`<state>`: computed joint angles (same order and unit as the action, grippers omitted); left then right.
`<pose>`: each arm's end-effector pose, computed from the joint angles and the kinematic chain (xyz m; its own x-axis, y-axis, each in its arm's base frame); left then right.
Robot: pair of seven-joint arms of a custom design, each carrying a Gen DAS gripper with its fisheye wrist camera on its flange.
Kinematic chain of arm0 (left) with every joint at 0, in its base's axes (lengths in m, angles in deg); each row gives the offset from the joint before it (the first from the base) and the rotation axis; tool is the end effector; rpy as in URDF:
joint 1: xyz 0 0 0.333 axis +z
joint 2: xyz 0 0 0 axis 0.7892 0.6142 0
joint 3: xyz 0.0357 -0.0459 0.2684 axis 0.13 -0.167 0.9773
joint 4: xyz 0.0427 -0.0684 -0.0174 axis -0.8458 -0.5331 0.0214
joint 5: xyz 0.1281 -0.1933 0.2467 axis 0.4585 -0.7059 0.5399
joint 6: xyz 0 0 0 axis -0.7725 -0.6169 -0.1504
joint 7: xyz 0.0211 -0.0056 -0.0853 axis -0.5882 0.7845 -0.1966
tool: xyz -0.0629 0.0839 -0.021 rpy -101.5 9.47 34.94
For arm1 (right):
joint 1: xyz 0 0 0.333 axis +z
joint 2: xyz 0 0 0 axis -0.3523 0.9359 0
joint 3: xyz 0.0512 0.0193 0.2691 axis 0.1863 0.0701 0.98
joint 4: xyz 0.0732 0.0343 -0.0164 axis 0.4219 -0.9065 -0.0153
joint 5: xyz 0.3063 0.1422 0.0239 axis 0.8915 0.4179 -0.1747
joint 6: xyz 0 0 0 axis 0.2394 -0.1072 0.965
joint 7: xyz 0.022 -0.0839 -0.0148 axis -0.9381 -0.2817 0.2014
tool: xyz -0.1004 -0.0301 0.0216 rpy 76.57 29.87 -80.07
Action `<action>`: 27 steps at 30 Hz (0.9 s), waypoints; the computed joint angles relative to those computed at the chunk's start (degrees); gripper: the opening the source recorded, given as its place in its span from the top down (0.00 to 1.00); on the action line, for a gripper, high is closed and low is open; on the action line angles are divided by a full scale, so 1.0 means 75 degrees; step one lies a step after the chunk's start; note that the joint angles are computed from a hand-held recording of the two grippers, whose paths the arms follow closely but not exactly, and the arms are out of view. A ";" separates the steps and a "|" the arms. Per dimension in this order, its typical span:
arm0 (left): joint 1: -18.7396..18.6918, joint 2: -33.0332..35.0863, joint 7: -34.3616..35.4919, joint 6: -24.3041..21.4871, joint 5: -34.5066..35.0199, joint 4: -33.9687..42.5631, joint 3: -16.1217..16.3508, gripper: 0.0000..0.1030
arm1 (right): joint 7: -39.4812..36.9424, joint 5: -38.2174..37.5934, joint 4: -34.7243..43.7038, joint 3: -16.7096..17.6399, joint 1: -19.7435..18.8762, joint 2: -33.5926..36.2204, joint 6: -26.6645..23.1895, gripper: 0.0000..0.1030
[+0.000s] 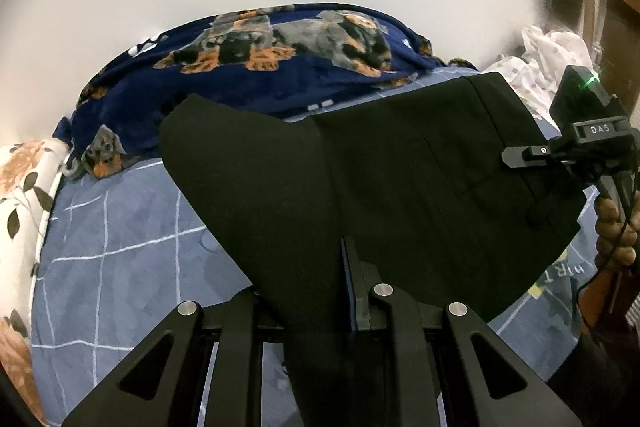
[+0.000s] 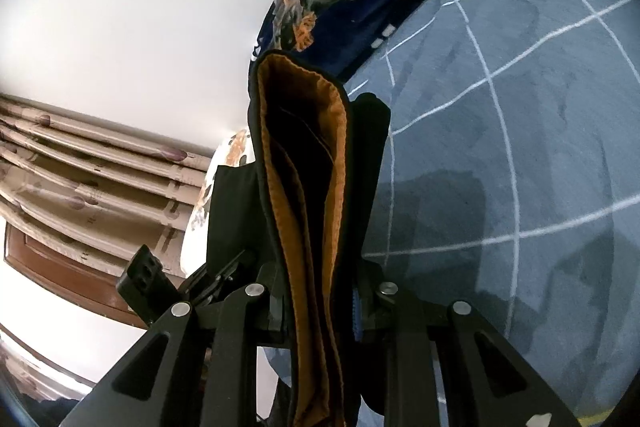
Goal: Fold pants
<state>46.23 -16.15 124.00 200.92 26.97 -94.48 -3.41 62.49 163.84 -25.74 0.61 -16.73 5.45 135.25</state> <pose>0.4451 -0.1768 0.4041 -0.2693 -0.9625 -0.0310 -0.6908 0.2155 -0.6902 0.5477 0.1172 0.3273 0.1136 -0.4761 -0.8720 -0.9553 0.1887 -0.2275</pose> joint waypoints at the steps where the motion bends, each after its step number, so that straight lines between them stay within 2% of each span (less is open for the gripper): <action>1: 0.0032 0.0057 -0.0017 -0.0015 0.0024 0.0080 0.0013 0.83 | 0.0020 -0.0021 0.0086 0.0001 0.0006 0.0061 -0.0009 0.79; 9: 0.0222 0.0568 -0.0384 -0.0146 0.0547 0.0739 0.0117 0.83 | 0.0353 -0.0266 0.1005 0.0157 -0.0019 0.0726 -0.0005 0.79; 19: 0.0353 0.1355 -0.0403 -0.0118 0.0670 0.1565 0.0387 0.83 | 0.0871 -0.0828 0.2266 0.0468 -0.0129 0.1662 0.0042 0.79; 27: 0.0453 0.2039 -0.0293 -0.0137 0.0555 0.2255 0.0550 0.83 | 0.1477 -0.1442 0.3784 0.0783 -0.0191 0.2807 0.0108 0.79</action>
